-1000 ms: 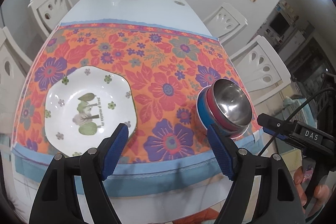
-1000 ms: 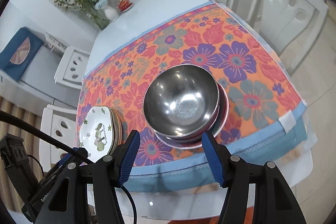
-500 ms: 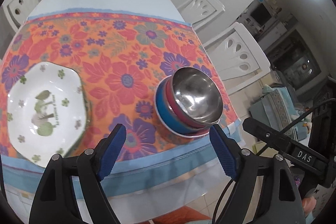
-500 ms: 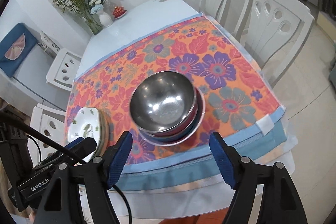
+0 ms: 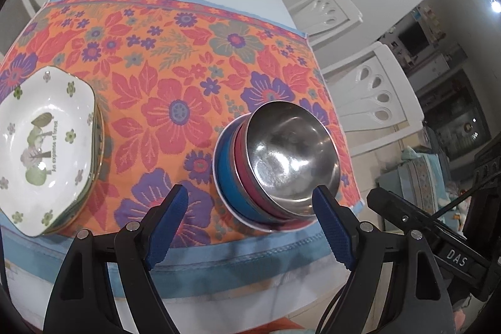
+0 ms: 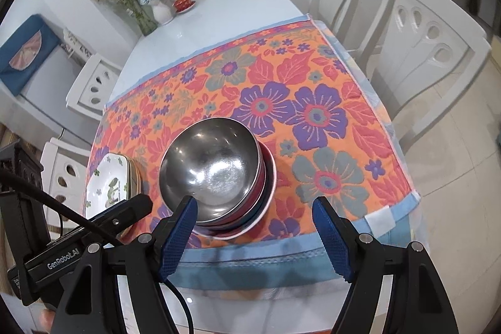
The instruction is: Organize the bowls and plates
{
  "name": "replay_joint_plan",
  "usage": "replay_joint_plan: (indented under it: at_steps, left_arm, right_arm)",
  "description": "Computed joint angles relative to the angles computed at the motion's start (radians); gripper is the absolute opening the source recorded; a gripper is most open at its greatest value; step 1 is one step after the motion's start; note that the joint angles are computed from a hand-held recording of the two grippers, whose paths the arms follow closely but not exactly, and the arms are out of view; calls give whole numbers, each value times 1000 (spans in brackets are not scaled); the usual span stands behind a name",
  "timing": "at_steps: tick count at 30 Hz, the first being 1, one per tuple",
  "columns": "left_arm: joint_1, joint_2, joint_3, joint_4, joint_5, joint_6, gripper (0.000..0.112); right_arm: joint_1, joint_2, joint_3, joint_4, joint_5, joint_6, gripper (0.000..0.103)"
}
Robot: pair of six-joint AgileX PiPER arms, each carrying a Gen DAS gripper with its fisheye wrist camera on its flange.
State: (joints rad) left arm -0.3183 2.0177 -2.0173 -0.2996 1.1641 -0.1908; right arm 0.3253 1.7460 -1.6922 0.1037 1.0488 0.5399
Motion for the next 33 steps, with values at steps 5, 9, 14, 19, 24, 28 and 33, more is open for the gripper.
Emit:
replay_joint_plan:
  at_steps: [5,9,14,19,24,28,33]
  left_arm:
    - [-37,10,12,88,-38,-63,80]
    - [-42,20,7,105,-57,-103,80]
    - [-65,18,-10,136,-57,-136,80]
    - [-108,7,-33,207,-47,-176,80]
    - [-131,-26,-2,259,-54,-222,80]
    - [-135,-43,24,273,-53,-243,80]
    - [-138,-78,76,288,-74,-261,80]
  right_arm:
    - [-39,42,-27,59,8,-91,74]
    - [-57,75,-57,78,24,-149,74]
    - [-67,82,-64,90,26,-190,74]
    - [-67,72,-59,94,19,-213,74]
    - [-78,61,-32,131,7,-228,74]
    - [-76,57,-25,143,2,-236,74]
    - [-70,59,-27,146,0,-243,74]
